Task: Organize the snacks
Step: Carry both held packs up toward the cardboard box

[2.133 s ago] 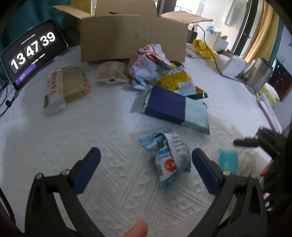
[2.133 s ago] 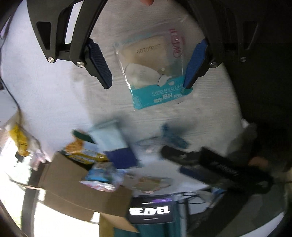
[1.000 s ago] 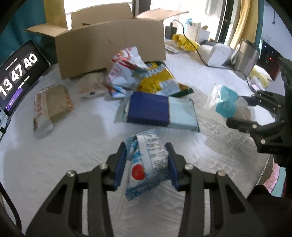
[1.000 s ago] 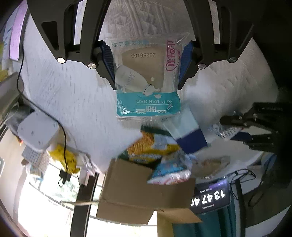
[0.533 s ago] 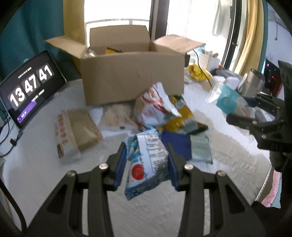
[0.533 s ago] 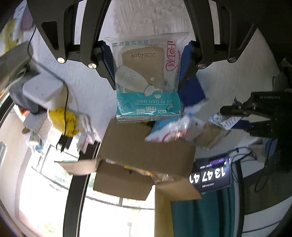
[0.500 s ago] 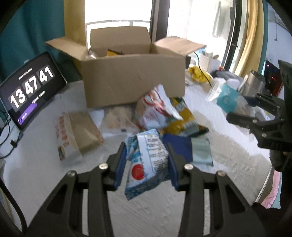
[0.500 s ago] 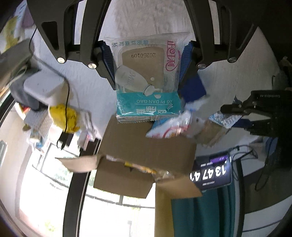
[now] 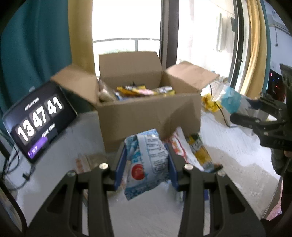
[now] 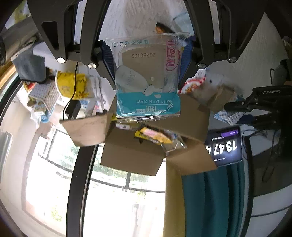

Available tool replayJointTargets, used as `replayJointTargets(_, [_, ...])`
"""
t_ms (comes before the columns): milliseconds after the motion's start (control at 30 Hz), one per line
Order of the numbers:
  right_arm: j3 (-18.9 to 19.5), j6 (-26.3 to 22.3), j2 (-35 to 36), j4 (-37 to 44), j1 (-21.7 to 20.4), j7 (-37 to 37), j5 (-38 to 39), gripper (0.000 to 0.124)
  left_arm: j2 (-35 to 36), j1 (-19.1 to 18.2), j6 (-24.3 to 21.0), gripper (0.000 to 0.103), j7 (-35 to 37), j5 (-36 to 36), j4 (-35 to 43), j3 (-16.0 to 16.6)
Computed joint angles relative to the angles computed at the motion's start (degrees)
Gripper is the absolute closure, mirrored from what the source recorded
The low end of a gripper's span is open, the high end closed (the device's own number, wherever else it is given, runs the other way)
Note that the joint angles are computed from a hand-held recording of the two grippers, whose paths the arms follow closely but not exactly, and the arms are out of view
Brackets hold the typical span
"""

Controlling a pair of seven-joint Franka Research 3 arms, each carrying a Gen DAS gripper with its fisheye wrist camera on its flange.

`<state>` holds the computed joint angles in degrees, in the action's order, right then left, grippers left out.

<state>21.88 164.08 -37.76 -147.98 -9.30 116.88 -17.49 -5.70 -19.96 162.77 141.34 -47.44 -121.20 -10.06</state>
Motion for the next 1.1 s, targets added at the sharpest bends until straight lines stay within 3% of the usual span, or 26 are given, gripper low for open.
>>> replayJointTargets(333, [1.61, 2.5, 3.42, 3.82, -5.21, 2.19, -2.44, 0.06, 6.53, 3.1, 2.94, 0.061, 1.34, -0.94, 10.2, -2.46])
replayJointTargets(567, [1.9, 3.59, 5.78, 6.3, -7.51, 4.24, -4.37, 0.06, 11.49, 6.02, 4.82, 0.06, -0.06, 2.96, 16.41, -5.78])
replayJointTargets(767, [2.18, 4.86, 7.92, 8.58, -9.31, 6.37, -5.84, 0.06, 18.02, 8.06, 6.23, 0.06, -5.34, 9.29, 23.58, -8.62])
replayJointTargets(900, [2.93, 5.32, 8.95, 9.94, -10.93, 8.14, -7.56, 0.06, 22.7, 8.7, 3.46, 0.059, -12.44, 14.59, 29.07, -9.0])
replayJointTargets(1000, [3.34, 5.44, 9.45, 10.68, -12.14, 9.83, -8.77, 0.06, 25.1, 9.84, 2.71, 0.054, -14.72, 17.12, 31.38, -10.4])
replayJointTargets(1067, [3.12, 5.33, 10.4, 11.41, -12.43, 10.6, -9.35, 0.06, 26.04, 11.62, 2.18, 0.041, -15.38, 16.99, 32.18, -12.39])
replayJointTargets(1100, [3.39, 5.1, 10.97, 12.02, -13.05, 11.27, -10.04, 0.06, 26.37, 12.89, 2.31, 0.027, -15.38, 16.08, 32.38, -13.85])
